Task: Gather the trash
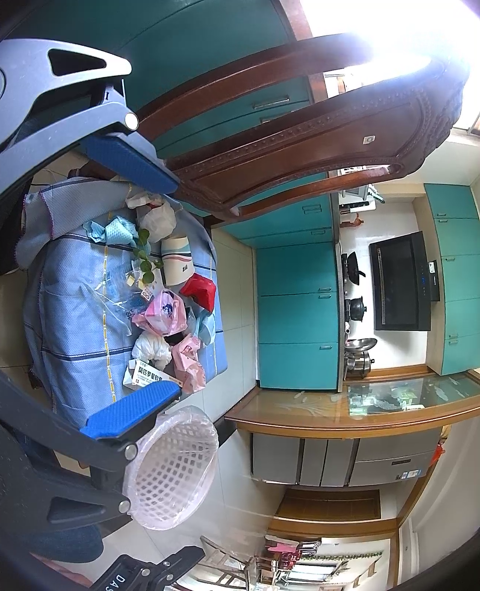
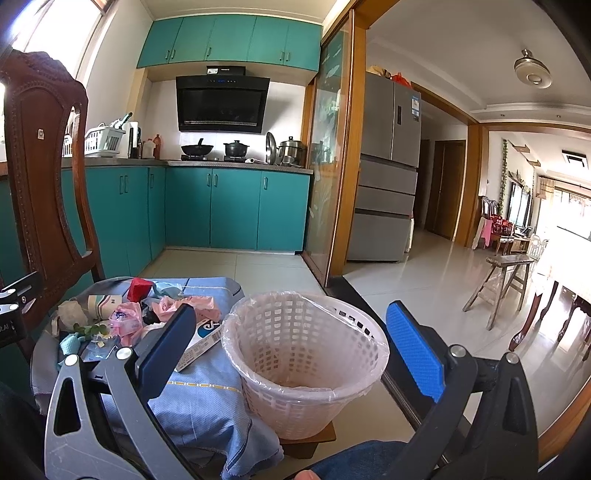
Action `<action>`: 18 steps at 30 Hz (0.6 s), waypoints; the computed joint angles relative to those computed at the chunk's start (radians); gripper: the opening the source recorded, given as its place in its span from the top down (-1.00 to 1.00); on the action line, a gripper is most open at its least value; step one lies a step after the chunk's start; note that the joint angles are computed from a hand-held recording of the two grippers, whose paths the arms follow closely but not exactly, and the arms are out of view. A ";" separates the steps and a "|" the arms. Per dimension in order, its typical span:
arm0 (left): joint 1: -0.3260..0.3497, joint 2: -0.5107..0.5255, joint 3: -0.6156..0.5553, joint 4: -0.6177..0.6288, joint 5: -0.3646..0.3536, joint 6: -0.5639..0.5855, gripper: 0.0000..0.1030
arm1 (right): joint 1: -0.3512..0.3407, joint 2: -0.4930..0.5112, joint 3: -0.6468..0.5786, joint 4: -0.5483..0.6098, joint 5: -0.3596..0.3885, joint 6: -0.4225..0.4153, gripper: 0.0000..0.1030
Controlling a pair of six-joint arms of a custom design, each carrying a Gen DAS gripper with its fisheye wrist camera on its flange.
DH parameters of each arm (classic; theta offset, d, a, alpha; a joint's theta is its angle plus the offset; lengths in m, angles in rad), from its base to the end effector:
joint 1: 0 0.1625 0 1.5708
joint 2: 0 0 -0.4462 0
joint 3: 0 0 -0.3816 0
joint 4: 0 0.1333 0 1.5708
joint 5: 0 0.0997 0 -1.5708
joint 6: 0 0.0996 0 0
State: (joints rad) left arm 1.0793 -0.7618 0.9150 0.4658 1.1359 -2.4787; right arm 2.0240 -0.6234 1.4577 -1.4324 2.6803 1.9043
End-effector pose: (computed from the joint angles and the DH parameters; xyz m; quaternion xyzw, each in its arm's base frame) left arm -0.1833 -0.7137 0.2786 0.3908 0.7813 -0.4293 0.2294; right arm 0.3511 -0.6202 0.0829 -0.0117 -0.6120 0.6004 0.5146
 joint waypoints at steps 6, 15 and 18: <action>0.000 0.001 0.001 -0.004 -0.001 0.000 -0.95 | 0.000 0.001 0.001 -0.001 -0.001 0.001 -0.95; 0.002 0.000 0.002 -0.001 0.000 0.001 -0.95 | 0.002 0.000 0.005 0.001 0.008 0.004 -0.95; 0.007 0.000 0.003 0.001 0.001 0.001 -0.95 | 0.000 0.001 -0.001 0.022 0.015 0.011 -0.95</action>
